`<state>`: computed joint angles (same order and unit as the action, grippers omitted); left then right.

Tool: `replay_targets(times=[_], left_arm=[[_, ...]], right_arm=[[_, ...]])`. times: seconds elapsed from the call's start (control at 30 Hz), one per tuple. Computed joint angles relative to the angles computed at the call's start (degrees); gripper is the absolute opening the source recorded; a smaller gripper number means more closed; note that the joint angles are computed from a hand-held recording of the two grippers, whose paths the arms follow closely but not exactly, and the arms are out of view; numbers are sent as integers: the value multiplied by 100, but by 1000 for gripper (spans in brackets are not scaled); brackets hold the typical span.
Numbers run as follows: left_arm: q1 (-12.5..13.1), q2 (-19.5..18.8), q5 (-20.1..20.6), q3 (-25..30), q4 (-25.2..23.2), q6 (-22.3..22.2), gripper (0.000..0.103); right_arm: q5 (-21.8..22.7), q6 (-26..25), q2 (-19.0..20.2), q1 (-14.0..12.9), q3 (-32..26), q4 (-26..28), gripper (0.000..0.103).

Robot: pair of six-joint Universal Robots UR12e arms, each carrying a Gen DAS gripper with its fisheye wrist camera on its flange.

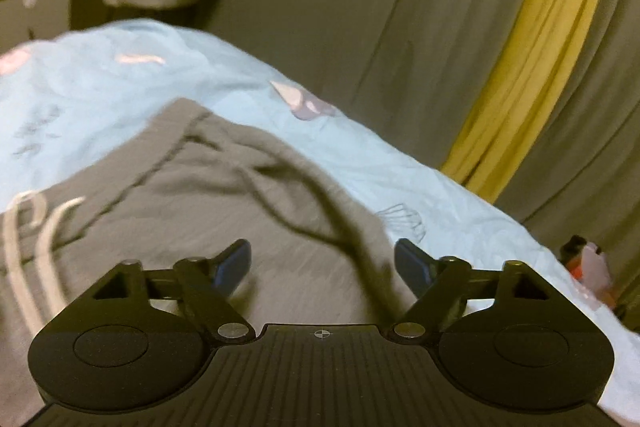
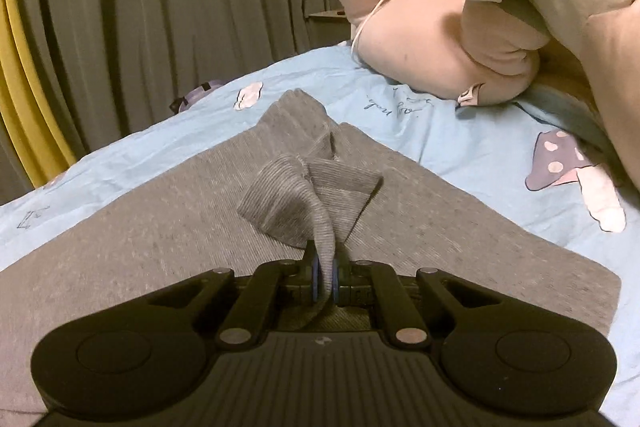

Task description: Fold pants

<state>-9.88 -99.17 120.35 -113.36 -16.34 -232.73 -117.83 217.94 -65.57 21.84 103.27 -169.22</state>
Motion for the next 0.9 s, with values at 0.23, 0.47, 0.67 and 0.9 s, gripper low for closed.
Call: replay_targets(times=[0.23, 0.47, 0.67, 0.9], left_arm=[[317, -285, -906, 287, -245, 206, 41], [169, -61, -848, 128, -202, 350, 8], [-132, 583, -593, -345, 346, 344, 7], [-1064, 1372, 257, -1175, 275, -331, 8]], right_arm=[[182, 285, 63, -98, 115, -484, 12], [1194, 1070, -123, -414, 460, -1039, 8], [1945, 2329, -489, -736, 984, -1841, 5], [1725, 1934, -1253, -902, 1708, -1898, 5]])
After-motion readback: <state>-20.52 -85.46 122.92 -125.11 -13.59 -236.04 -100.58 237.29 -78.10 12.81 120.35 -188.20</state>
